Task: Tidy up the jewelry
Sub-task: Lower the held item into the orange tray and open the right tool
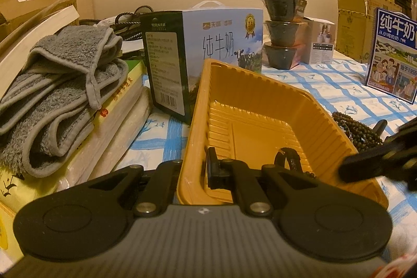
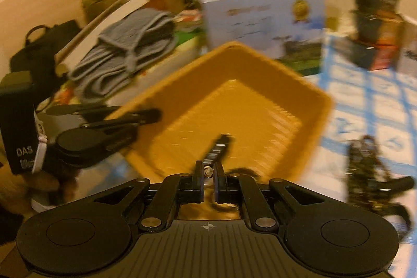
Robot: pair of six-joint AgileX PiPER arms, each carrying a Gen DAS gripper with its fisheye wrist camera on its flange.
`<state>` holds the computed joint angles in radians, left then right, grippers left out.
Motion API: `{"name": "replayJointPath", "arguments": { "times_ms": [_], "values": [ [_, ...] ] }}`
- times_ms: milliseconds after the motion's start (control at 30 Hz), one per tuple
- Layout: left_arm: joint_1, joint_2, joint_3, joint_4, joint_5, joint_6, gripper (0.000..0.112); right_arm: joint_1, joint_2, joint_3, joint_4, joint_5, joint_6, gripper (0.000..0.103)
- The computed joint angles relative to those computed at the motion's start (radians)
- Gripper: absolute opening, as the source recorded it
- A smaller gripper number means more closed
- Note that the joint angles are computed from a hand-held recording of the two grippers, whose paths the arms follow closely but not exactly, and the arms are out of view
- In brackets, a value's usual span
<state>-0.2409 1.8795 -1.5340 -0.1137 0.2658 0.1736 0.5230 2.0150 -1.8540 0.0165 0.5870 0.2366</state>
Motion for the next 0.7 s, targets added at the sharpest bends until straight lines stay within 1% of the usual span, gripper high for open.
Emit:
{"name": "replayJointPath", "arguments": {
  "times_ms": [100, 133, 167, 267, 333, 433, 500, 533, 567, 600, 700],
  "values": [
    [0.006, -0.005, 0.009, -0.011, 0.001, 0.004, 0.006, 0.006, 0.094, -0.122, 0.076, 0.036, -0.072, 0.007],
    [0.009, -0.006, 0.011, -0.016, 0.002, 0.007, 0.006, 0.006, 0.13, -0.175, 0.099, 0.061, -0.092, 0.007],
    [0.01, -0.007, 0.011, -0.017, 0.003, 0.007, 0.006, 0.012, 0.152, -0.203, 0.101, 0.07, -0.094, 0.007],
    [0.014, -0.011, 0.016, -0.019, 0.003, 0.006, 0.006, 0.01, 0.198, -0.259, 0.152, 0.086, -0.147, 0.007],
    [0.016, -0.012, 0.018, -0.021, 0.004, 0.006, 0.006, 0.012, 0.223, -0.289, 0.152, 0.083, -0.152, 0.007],
    [0.018, -0.012, 0.018, -0.021, 0.006, 0.003, 0.006, -0.001, 0.224, -0.288, 0.206, 0.081, -0.185, 0.008],
    [0.015, -0.016, 0.023, -0.007, 0.005, -0.012, 0.006, -0.002, 0.216, -0.275, 0.208, 0.065, -0.173, 0.014],
    [0.014, -0.017, 0.025, -0.003, 0.002, -0.015, 0.006, -0.003, 0.21, -0.267, 0.211, 0.062, -0.172, 0.023],
    [0.012, -0.018, 0.026, 0.007, 0.001, -0.025, 0.006, -0.003, 0.199, -0.252, 0.209, 0.051, -0.17, 0.034],
    [0.012, -0.018, 0.025, 0.01, 0.001, -0.03, 0.006, 0.0, 0.187, -0.232, 0.195, 0.031, -0.156, 0.038],
    [0.007, -0.021, 0.027, 0.041, 0.001, -0.059, 0.006, 0.004, 0.139, -0.161, 0.162, -0.017, -0.124, 0.041]
  ]
}}
